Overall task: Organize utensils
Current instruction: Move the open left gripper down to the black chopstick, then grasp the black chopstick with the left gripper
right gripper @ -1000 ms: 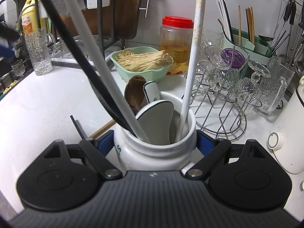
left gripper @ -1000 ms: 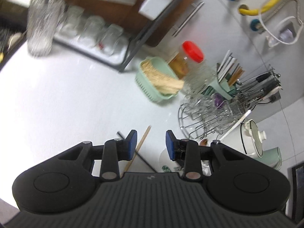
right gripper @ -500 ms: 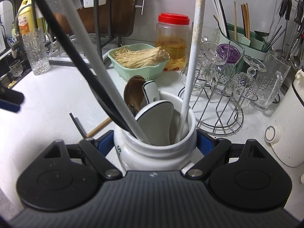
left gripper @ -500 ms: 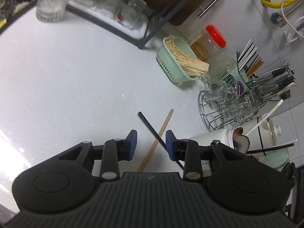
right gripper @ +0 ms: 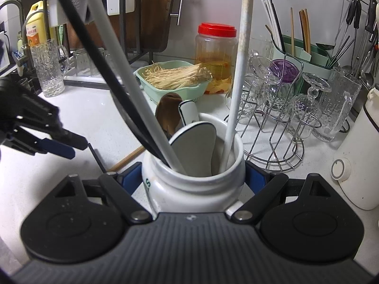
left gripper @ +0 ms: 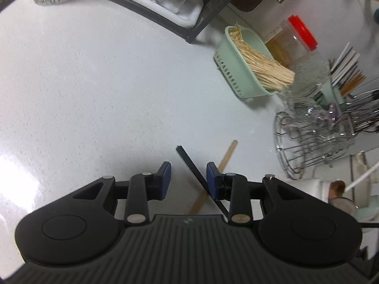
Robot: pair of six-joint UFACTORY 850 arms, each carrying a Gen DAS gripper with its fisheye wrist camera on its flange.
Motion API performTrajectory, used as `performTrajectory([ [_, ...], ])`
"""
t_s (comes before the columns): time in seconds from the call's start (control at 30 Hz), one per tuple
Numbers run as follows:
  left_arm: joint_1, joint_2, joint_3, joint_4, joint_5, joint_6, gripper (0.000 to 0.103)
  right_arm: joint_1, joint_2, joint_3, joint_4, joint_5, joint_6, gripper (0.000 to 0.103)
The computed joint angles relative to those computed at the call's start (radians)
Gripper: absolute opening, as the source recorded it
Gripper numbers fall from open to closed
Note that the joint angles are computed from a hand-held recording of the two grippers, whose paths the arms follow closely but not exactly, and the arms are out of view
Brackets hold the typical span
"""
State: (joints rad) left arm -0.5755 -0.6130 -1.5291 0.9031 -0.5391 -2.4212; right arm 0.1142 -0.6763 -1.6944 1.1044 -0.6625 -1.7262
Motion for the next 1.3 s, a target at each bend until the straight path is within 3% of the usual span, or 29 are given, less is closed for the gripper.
performTrajectory([
  [0.53,0.069,-0.132,-0.239,-0.444,-0.154,0.348,0.036,-0.011,-0.034,-0.062,-0.056,-0.071,0.000,0.091],
  [0.67,0.078,-0.176,-0.324,-0.522,-0.242,0.419,0.036,-0.013,-0.045,-0.082,-0.075,-0.092,0.002,0.091],
  [0.97,0.101,-0.202,-0.379,-0.673,-0.278,0.419,0.033,-0.023,-0.056,-0.100,-0.086,-0.131,-0.013,0.091],
  [1.3,0.136,-0.302,-0.563,-0.841,-0.455,0.502,0.033,-0.038,-0.055,-0.093,-0.063,-0.156,-0.054,0.091],
])
